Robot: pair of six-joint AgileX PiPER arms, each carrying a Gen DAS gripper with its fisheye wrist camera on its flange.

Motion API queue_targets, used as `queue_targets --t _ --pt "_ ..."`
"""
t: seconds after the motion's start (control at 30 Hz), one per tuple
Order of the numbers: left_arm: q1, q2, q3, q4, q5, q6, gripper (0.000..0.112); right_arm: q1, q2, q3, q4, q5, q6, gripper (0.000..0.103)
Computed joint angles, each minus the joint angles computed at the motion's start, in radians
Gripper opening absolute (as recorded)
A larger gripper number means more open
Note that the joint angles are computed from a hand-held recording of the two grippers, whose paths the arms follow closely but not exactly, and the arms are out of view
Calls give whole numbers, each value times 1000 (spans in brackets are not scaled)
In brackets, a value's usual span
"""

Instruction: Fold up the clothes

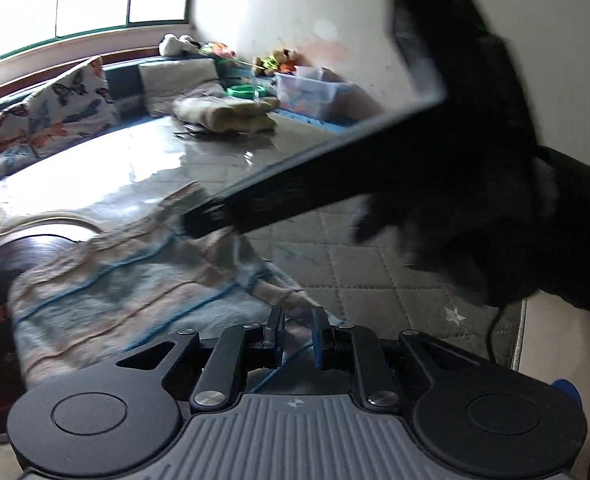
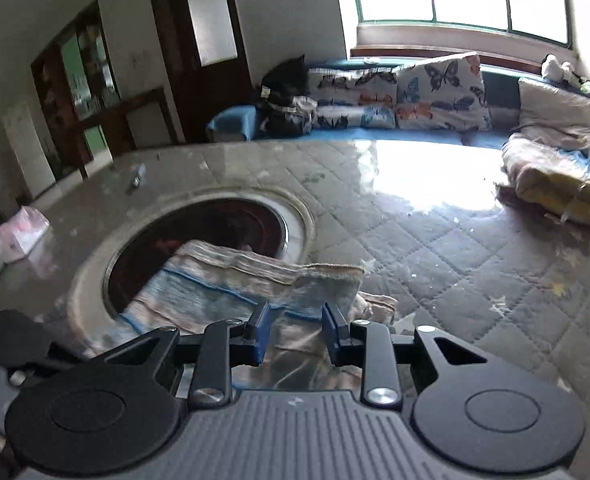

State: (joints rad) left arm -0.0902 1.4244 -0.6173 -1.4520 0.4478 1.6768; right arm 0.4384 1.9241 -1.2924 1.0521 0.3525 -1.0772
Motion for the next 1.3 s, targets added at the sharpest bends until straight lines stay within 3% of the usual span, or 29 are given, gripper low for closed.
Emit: queue_targets --t 0.1,0.17,0.27,0.5,0.6,0.8,0.9,1.03,1.17,1.3 --pt "-22 46 -17 -37 1 45 16 2 65 -64 -78 -6 65 25" --pt "-23 69 -25 -54 10 71 16 -1 105 -101 -139 -5 146 16" --pt "-19 88 -30 -72 22 87 15 -5 122 -103 -100 -24 112 15" --pt "-4 96 -17 -114 44 123 15 14 118 -137 -211 -22 188 16" --pt "-8 86 -12 -113 37 117 15 31 152 -182 -371 -22 324 15" --pt "34 46 6 -69 67 70 19 30 154 -197 -420 -19 410 16" --pt "58 5 26 -59 74 57 29 38 121 -156 -389 -49 370 16" --pt "97 -48 61 -48 67 36 29 37 109 -140 -327 -53 318 17" --pt "162 -62 73 17 98 -42 29 51 132 -157 -470 -64 440 18" --pt "219 -117 122 71 136 -77 31 50 112 -153 -460 -73 469 18"
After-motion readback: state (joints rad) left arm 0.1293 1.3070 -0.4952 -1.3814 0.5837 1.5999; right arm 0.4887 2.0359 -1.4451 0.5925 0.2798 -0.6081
